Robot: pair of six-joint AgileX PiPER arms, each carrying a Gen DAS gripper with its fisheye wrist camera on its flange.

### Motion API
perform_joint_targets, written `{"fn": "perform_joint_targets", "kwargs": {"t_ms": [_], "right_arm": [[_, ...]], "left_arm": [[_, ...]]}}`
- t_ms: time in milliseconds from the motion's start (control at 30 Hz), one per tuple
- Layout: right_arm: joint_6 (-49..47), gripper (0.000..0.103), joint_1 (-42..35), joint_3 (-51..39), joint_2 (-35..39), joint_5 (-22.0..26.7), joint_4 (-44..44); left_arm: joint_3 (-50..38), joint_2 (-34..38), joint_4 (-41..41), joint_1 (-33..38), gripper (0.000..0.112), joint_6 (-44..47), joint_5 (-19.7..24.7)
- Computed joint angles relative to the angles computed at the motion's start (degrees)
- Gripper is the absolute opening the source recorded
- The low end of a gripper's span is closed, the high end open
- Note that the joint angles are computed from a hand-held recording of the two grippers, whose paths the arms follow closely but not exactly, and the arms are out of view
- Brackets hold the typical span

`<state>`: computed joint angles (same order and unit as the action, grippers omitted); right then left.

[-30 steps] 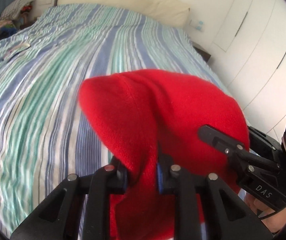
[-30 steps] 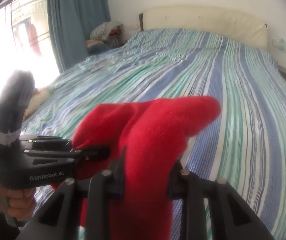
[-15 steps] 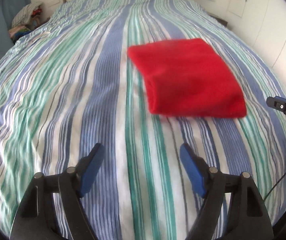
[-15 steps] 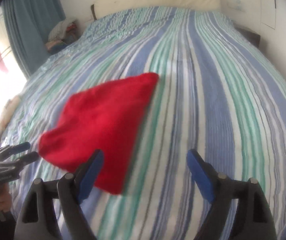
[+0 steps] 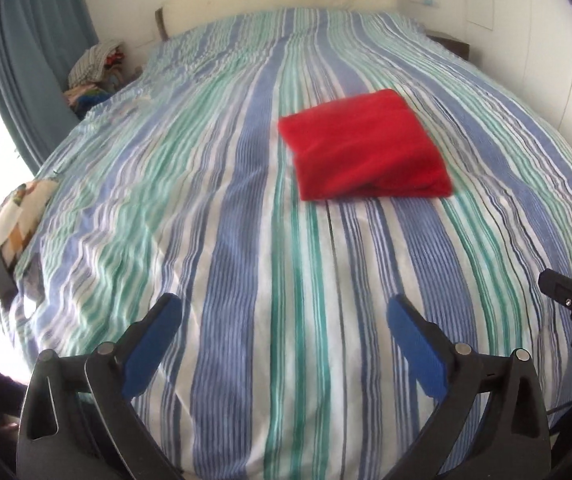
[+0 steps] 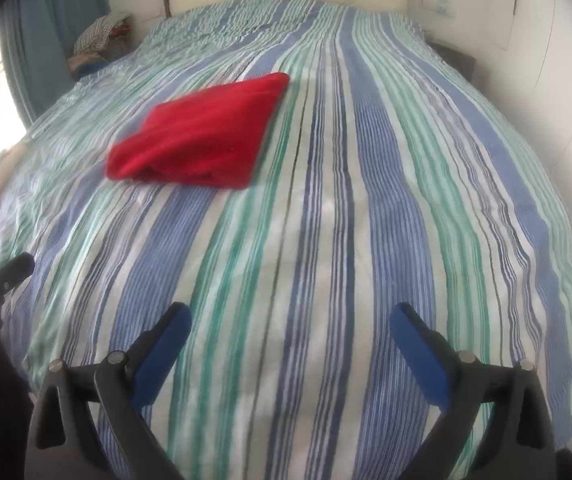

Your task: Fold small clothes

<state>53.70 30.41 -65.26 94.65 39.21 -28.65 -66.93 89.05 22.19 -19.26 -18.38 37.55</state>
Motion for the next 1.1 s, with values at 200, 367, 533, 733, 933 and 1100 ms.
{"fn": "perform_joint_targets", "kwargs": {"t_ms": [200, 367, 533, 733, 933, 1100], "right_arm": [[-0.4, 0.102, 5.2, -5.5, -1.8, 6.1, -0.2], [-0.9, 0.102, 8.1, -10.1, -3.1, 11.8, 0.2], [-1.8, 0.102, 10.9, -13.7, -3.8, 15.9, -0.1], [-1.0, 0.102, 12.8, -16.2, -3.9, 18.5, -0.5], [0.1, 0.102, 14.9, -18.7, -4.4, 22.2, -2.8], [-1.6, 0.102, 16.8, -21.3, -4.1, 25.5, -2.8]], "left_arm": [[-2.8, -3.5, -1.3, -0.7, 0.102, 1.5, 6.9], [-2.5, -6.1, 1.3, -1.8, 0.102, -0.5, 8.8], [-3.0, -8.5, -2.1, -1.2, 0.102, 2.6, 10.2], [-5.4, -9.5, -7.8, 0.7, 0.103, 6.3, 12.7], [-8.4, -9.4, -10.6, 1.2, 0.103, 6.7, 16.1], [-10.0, -9.3, -10.5, 0.9, 0.103, 6.0, 18.7]]}}
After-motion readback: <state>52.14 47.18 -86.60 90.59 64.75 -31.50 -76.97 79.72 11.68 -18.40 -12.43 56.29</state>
